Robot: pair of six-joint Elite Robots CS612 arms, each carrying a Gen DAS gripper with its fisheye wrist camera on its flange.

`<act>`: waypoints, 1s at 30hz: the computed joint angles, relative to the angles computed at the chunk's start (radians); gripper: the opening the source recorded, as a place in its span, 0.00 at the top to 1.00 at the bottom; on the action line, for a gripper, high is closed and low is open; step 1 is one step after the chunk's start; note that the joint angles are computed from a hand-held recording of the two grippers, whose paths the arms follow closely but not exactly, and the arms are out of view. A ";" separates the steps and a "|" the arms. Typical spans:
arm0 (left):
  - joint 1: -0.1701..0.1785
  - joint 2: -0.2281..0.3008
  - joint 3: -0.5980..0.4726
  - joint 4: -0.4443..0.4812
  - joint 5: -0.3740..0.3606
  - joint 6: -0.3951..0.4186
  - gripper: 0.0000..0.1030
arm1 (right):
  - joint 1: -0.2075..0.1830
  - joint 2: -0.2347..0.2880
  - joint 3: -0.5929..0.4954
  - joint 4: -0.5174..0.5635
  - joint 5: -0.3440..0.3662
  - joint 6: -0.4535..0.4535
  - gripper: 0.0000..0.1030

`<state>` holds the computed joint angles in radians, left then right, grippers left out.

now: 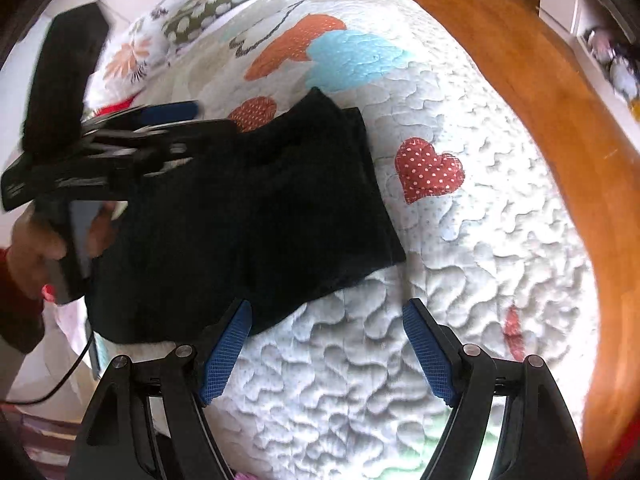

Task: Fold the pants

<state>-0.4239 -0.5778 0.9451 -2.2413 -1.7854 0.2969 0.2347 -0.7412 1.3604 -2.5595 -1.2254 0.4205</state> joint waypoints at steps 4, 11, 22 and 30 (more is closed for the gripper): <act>-0.021 0.047 -0.074 0.056 0.027 0.094 0.00 | -0.012 0.013 0.025 -0.131 0.036 0.050 0.22; -0.015 0.081 -0.128 0.112 -0.058 0.163 0.07 | -0.034 0.051 0.037 -0.312 0.093 0.125 0.23; 0.003 0.053 -0.099 0.108 -0.188 0.145 0.91 | -0.048 0.070 -0.023 -0.333 0.216 0.188 0.79; 0.070 -0.064 0.046 -0.094 -0.211 -0.054 0.91 | 0.001 0.063 -0.164 -0.196 0.276 0.010 0.80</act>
<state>-0.3539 -0.6422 0.9914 -2.3358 -1.9964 0.2425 0.2359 -0.6779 1.1964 -2.7555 -0.9493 0.4304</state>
